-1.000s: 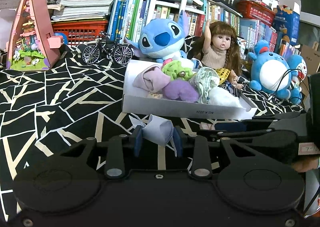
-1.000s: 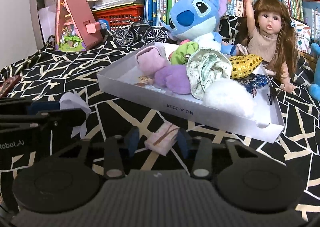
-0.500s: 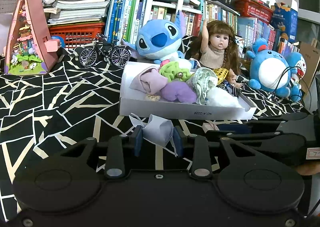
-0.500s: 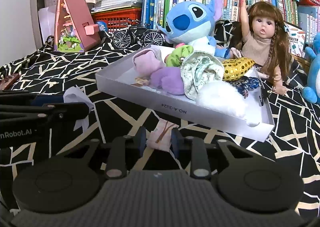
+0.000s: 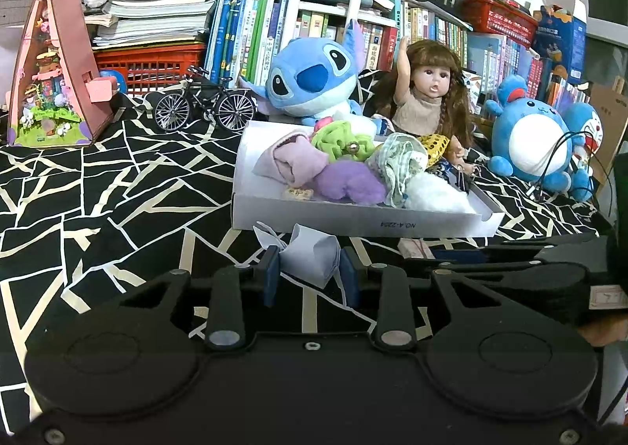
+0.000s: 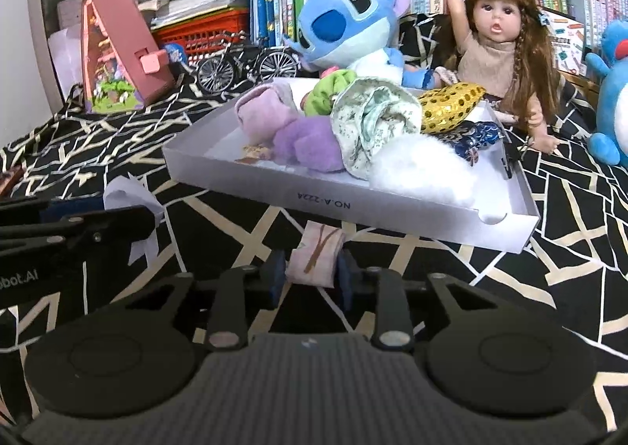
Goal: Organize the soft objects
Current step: 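Lift and carry the white cloth and tag over the white box with both tools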
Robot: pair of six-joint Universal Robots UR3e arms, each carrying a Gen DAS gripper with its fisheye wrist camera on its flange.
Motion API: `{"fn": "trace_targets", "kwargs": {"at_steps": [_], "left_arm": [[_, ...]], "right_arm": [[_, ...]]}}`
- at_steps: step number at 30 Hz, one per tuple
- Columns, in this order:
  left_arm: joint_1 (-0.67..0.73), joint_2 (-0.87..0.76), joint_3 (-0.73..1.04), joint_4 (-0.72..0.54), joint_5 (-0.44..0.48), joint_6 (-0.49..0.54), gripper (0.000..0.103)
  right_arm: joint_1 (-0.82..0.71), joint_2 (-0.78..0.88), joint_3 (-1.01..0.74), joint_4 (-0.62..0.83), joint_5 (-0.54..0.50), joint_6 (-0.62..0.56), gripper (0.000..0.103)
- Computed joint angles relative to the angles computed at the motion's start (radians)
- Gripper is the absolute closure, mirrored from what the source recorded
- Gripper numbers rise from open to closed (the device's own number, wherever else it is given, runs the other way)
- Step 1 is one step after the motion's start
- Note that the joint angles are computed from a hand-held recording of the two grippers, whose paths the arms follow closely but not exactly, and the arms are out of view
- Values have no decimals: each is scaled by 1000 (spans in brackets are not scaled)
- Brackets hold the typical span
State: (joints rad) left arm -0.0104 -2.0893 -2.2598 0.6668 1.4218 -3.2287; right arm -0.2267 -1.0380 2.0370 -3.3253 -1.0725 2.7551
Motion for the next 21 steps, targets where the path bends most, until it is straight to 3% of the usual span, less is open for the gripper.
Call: {"fn": "trace_targets", "kwargs": {"at_steps": [5,21], "left_arm": [[-28,10,54,-82,60,1,72],[-33,-24,311,-238,66,9,72]], "right_arm": [[-16,-20,44,-62,14,4,70],[-82,-88,32,-104,50,37,70]]}}
